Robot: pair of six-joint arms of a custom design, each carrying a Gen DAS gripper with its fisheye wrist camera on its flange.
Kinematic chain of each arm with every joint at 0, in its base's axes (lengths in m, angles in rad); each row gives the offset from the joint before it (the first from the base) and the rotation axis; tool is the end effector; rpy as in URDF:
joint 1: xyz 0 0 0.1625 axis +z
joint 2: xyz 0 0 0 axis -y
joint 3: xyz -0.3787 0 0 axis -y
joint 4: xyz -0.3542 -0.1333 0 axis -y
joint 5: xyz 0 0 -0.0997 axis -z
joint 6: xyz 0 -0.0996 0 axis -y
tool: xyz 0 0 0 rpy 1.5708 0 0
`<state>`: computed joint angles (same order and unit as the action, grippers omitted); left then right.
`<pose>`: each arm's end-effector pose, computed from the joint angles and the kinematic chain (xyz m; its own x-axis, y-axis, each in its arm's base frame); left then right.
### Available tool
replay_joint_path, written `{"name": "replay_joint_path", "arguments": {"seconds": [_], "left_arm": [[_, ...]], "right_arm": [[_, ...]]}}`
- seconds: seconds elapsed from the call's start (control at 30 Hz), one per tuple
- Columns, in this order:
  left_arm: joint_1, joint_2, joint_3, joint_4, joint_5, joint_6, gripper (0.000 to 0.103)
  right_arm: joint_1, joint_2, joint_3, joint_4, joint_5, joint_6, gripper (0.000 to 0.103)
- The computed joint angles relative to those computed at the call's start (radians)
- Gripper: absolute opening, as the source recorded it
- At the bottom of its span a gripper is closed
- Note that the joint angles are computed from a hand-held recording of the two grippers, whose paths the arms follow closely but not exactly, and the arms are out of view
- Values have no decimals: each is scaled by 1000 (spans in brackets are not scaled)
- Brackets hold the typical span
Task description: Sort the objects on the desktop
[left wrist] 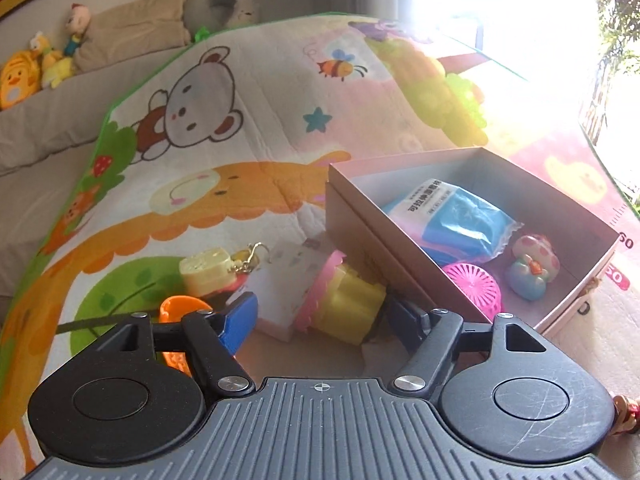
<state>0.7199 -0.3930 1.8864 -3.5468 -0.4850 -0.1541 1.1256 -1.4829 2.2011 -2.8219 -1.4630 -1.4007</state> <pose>-0.2202 -0.4876 -0.0405 -0.7110 -0.0107 -0.7031 0.5635 0.5893 -0.5789 -0.0578 -0.4556 0.2720 -0.5214 -0.7020 0.4850 -0.8447 0.5049 -0.1773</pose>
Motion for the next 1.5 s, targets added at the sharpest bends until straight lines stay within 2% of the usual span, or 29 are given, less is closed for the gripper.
{"name": "replay_joint_path", "arguments": {"seconds": [0.1, 0.17, 0.23, 0.27, 0.33, 0.43, 0.57, 0.63, 0.67, 0.73, 0.77, 0.8, 0.87, 0.9, 0.97, 1.0, 1.07, 1.1, 1.13, 1.17, 1.23, 1.3, 1.4, 1.5], "left_arm": [[25, -12, 7, -14, -62, 2, 76], [32, -6, 7, -22, -67, 18, 76], [28, 20, -2, -58, -43, 72, 75], [25, 33, -9, -75, -32, 103, 72], [17, 52, -25, -86, -4, 134, 56], [11, 70, -53, -103, 16, 162, 52], [5, 94, -87, -137, 35, 233, 51], [-8, 96, -76, -141, 46, 233, 49], [-20, 90, -56, -128, 56, 209, 48], [-59, 67, 9, -70, 85, 117, 47], [-84, 55, 49, -47, 97, 69, 41], [-110, 40, 94, -14, 100, 13, 22], [-168, -4, 194, 90, 91, -156, 21], [-195, -22, 235, 140, 80, -237, 21], [-238, -43, 292, 201, 49, -349, 22], [-254, -45, 311, 209, 32, -382, 24], [-269, -45, 323, 226, 28, -422, 43], [-273, -38, 317, 243, 52, -443, 62], [-271, -31, 306, 261, 83, -460, 74], [-262, -23, 288, 279, 121, -474, 77], [-229, -11, 253, 251, 159, -457, 80], [-186, -22, 215, 263, 165, -473, 80], [-159, 8, 169, 148, 119, -353, 77], [-155, 23, 139, 192, 67, -329, 69]], "right_arm": [[-22, 21, 12, -4, -10, 14, 63], [-25, 27, 25, -10, -9, 7, 63], [-27, 27, 37, -15, -5, -7, 63], [-28, 27, 40, -11, -3, -10, 63], [-28, 24, 45, -10, 6, -11, 63], [-26, 8, 40, -4, 44, -4, 63], [-11, 24, -33, -9, 110, 121, 68], [-3, 64, -68, -95, 134, 218, 72], [5, 93, -91, -138, 129, 270, 72], [24, 144, -151, -152, 104, 358, 72], [34, 173, -191, -135, 89, 406, 72], [39, 191, -213, -125, 80, 432, 72], [51, 231, -249, -107, 64, 471, 72], [57, 243, -255, -96, 62, 473, 79], [70, 261, -232, -147, 60, 463, 88], [74, 264, -226, -145, 64, 451, 88], [73, 256, -227, -80, 86, 430, 87], [74, 249, -221, -65, 90, 422, 86], [75, 243, -209, -72, 91, 410, 86], [73, 229, -183, -95, 97, 385, 86], [62, 196, -136, -124, 113, 337, 86], [41, 147, -88, -111, 128, 282, 86], [-5, 69, -6, -86, 143, 158, 86], [-62, 14, 82, -111, 148, 11, 86]]}}
